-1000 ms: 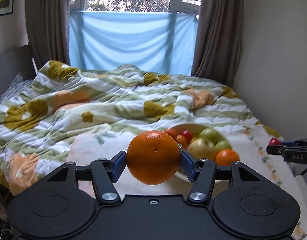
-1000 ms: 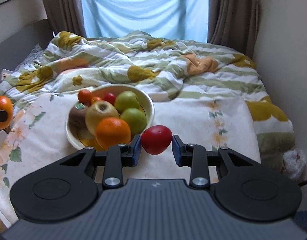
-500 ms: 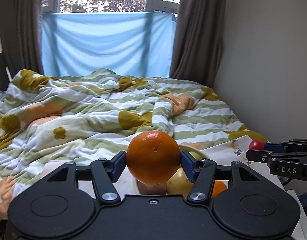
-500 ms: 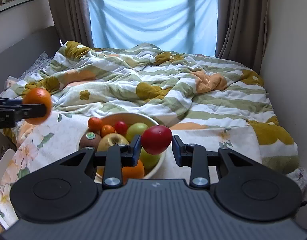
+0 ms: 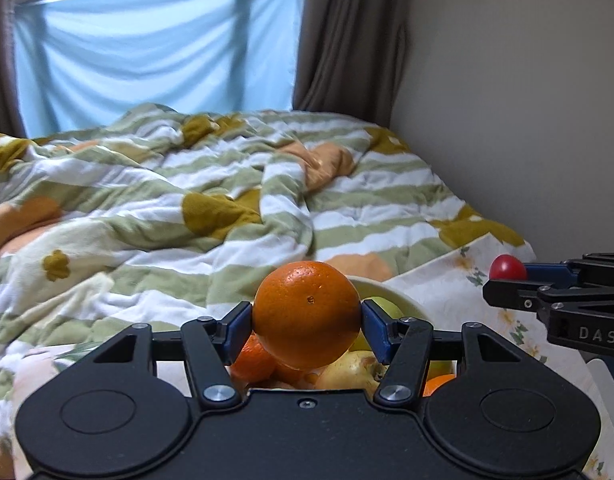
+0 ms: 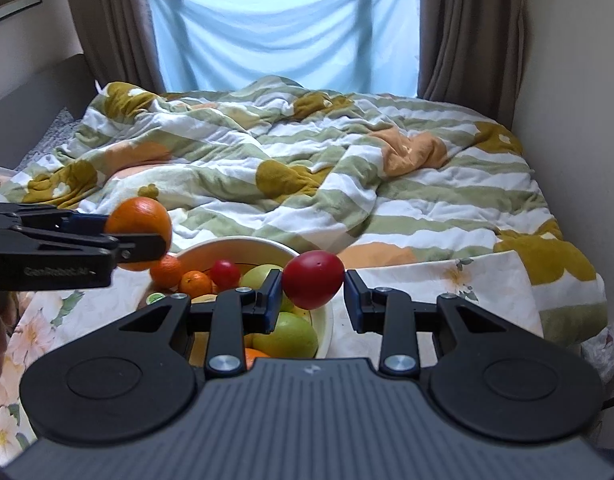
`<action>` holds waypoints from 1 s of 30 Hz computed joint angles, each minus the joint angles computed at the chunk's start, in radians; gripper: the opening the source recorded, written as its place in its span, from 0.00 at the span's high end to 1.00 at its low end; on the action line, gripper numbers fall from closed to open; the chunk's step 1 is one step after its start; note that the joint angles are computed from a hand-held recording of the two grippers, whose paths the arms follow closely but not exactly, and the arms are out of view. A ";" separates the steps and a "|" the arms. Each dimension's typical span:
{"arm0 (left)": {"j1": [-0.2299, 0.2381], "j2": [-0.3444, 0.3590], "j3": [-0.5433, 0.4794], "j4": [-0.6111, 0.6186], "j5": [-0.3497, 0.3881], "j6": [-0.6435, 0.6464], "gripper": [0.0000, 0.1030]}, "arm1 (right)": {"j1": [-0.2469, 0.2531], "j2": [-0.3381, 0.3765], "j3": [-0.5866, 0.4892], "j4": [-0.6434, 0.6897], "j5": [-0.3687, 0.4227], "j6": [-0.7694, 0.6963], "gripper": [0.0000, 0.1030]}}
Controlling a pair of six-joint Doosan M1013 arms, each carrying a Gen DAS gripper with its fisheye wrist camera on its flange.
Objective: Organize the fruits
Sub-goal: 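Carry the orange into the bowl and open the left tool while the right tool releases the tomato there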
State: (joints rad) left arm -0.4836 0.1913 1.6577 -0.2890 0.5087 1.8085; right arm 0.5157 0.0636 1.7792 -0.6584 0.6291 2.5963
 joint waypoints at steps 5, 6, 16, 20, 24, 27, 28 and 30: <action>0.003 0.039 -0.031 -0.035 0.043 0.060 0.39 | -0.008 0.016 -0.009 0.005 0.025 0.021 0.53; 0.003 0.045 -0.036 -0.037 0.049 0.070 0.39 | -0.010 0.018 -0.010 0.005 0.029 0.025 0.53; -0.001 0.080 -0.058 -0.016 0.079 0.094 0.39 | -0.023 0.036 -0.013 0.021 0.040 0.040 0.53; -0.007 0.084 -0.061 0.004 0.076 0.087 0.38 | -0.024 0.039 -0.015 0.023 0.043 0.043 0.53; -0.008 0.077 -0.052 -0.016 0.052 0.098 0.20 | -0.025 0.039 -0.016 0.026 0.042 0.038 0.53; -0.012 0.066 -0.044 0.003 0.036 0.091 0.17 | -0.026 0.038 -0.013 0.026 0.036 0.035 0.53; -0.012 0.061 -0.041 0.008 0.035 0.087 0.17 | -0.027 0.038 -0.012 0.027 0.034 0.031 0.53; -0.015 0.050 -0.035 0.038 0.027 0.061 0.13 | -0.025 0.037 -0.011 0.025 0.031 0.028 0.53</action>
